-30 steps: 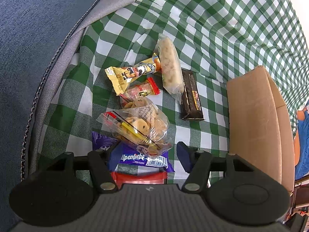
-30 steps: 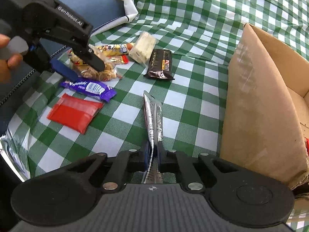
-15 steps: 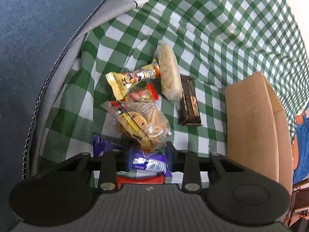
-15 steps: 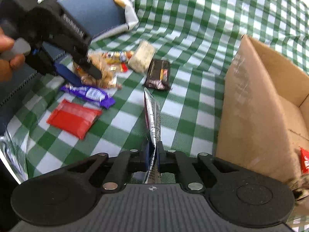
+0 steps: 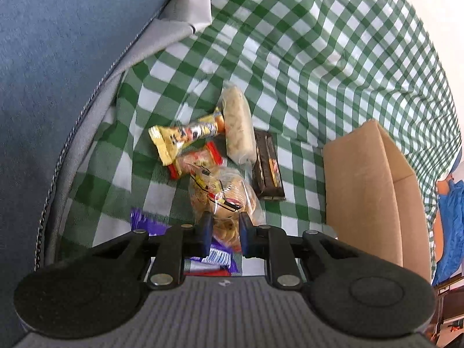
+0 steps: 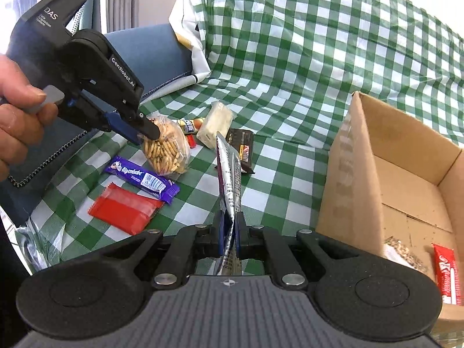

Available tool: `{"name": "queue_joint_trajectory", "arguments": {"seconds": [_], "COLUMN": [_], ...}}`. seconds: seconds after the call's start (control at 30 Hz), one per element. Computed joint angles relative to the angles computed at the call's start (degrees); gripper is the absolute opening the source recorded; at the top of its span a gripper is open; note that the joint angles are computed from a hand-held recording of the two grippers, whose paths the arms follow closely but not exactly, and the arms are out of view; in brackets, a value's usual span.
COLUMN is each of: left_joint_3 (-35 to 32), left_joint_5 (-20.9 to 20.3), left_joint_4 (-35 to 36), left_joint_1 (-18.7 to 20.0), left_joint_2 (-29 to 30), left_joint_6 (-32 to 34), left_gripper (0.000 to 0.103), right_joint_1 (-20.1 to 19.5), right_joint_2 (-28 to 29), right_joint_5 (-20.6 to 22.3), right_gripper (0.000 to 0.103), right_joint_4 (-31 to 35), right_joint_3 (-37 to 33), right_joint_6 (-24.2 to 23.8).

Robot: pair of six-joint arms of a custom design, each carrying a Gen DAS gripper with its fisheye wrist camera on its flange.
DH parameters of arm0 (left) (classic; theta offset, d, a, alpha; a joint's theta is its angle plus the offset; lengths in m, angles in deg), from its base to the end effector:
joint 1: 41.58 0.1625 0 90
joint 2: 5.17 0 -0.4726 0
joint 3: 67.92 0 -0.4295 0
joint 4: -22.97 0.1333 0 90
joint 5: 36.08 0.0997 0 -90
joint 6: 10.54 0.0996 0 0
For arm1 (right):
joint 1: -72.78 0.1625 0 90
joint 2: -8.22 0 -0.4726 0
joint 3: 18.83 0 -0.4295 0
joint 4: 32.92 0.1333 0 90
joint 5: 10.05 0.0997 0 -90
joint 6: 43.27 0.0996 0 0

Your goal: Organize snacks

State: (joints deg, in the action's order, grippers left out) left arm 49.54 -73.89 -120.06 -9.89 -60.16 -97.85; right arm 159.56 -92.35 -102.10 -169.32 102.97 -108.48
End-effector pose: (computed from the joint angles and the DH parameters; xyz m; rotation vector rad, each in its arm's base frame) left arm -0.3634 -0.4735 0.0921 -0.5284 2.4473 -1.1095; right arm 0.1045 -0.4528 0.4239 1.4447 -2.4267 0.4930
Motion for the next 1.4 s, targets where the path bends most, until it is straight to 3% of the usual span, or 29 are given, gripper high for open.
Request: {"name": "queue_joint_trajectory", "arguments": {"seconds": [0.03,0.17,0.3,0.43,0.7,0.9,1.03,1.13,1.4], "left_joint_3": [-0.37,-1.86,-1.95,-4.93,-7.93,-10.51,-10.7,-10.83,-8.25], "left_joint_5": [-0.69,0.66,2.41,2.86,0.37,-1.34,-1.22,-1.25,3.4], "left_joint_4": [0.8,6.68,4.33,9.59,13.27,16.01,14.44,14.61,9.34], "left_joint_1": [0.19,-0.08,-0.13,0.77,3.96,5.72,5.8,5.57,3.12], "left_joint_2": [0.16,0.57,1.38,2.99,4.89,6.44,7.04,7.21,5.93], "left_joint_6": [-0.33,-4.55,-5.33,-8.24,-11.9,-8.52,-4.69,-3.7,-2.9], "left_gripper": [0.024,0.063,0.073,0.085,0.085,0.085,0.066,0.058,0.055], "right_joint_1": [-0.1,-0.37,-0.88,-1.21,-0.75,-0.4,-0.15,-0.02,0.37], "right_joint_2": [-0.11,-0.69,-1.29,-1.56,-0.49,0.29,0.54,0.4,-0.9], "right_joint_5": [-0.02,0.39,1.18,2.4,2.5,1.83,1.66,1.73,2.27], "right_gripper": [0.007,0.007,0.007,0.007,0.007,0.007,0.007,0.007,0.007], "right_joint_4": [0.11,0.62,1.5,1.88,1.89,1.23,-0.22,-1.17,-3.1], "right_joint_3": [-0.09,-0.34,-0.38,-0.38,-0.76,-0.75,-0.48,-0.31,-0.14], "right_joint_6": [-0.01,0.21,-0.55,-0.95,0.46,1.3,1.53,2.17,1.64]}}
